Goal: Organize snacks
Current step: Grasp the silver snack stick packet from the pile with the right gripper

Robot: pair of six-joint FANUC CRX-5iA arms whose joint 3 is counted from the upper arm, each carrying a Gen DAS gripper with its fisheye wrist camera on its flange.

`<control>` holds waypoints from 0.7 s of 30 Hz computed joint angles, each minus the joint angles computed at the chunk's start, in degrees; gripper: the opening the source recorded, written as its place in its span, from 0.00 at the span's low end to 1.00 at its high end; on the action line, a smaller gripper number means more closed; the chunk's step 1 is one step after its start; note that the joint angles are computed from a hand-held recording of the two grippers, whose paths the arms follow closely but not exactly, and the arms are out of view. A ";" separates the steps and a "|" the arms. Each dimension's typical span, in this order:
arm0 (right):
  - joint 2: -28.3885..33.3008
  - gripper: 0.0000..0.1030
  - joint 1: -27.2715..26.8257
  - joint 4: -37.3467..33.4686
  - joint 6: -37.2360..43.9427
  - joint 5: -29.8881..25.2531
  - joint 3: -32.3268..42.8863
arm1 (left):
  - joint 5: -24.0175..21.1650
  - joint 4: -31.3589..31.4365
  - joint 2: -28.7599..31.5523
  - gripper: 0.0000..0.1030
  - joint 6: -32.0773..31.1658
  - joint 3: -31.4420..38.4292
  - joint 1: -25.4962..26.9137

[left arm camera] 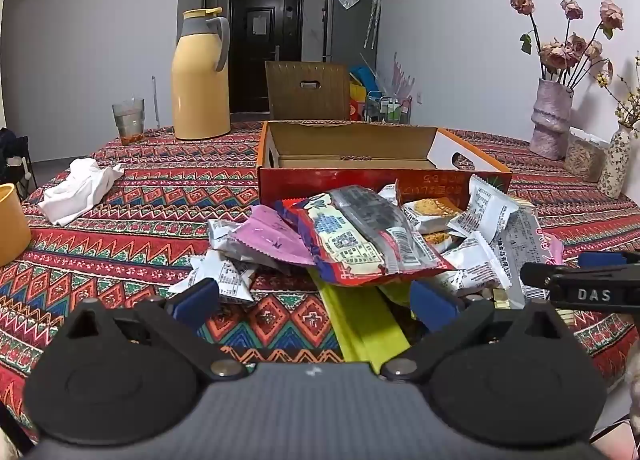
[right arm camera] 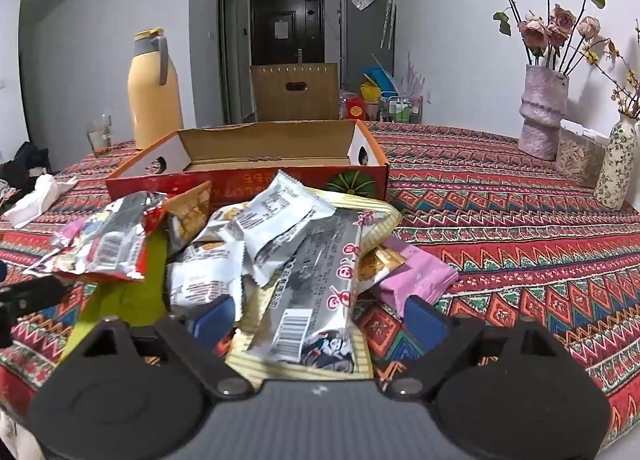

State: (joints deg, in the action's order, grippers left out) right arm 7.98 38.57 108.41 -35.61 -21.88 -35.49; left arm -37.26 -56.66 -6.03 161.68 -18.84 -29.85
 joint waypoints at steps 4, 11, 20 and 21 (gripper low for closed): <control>2.31 0.76 0.18 -2.85 2.48 0.16 1.99 | 0.42 0.63 0.40 1.00 -0.40 0.00 0.57; 4.99 0.73 -3.14 2.29 -3.16 4.55 4.06 | 1.15 1.63 1.05 1.00 -1.38 0.09 1.63; 5.12 0.50 -7.46 13.50 -13.73 10.06 4.77 | 1.79 3.03 1.58 1.00 -2.52 0.14 2.60; 4.97 0.47 -7.78 14.58 -14.62 10.34 4.70 | 1.76 3.05 1.59 1.00 -2.51 0.13 2.60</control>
State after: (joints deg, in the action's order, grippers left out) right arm 12.95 30.79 122.99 -50.23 -11.53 -30.79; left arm -35.49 -53.61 -4.44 159.17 -18.70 -27.25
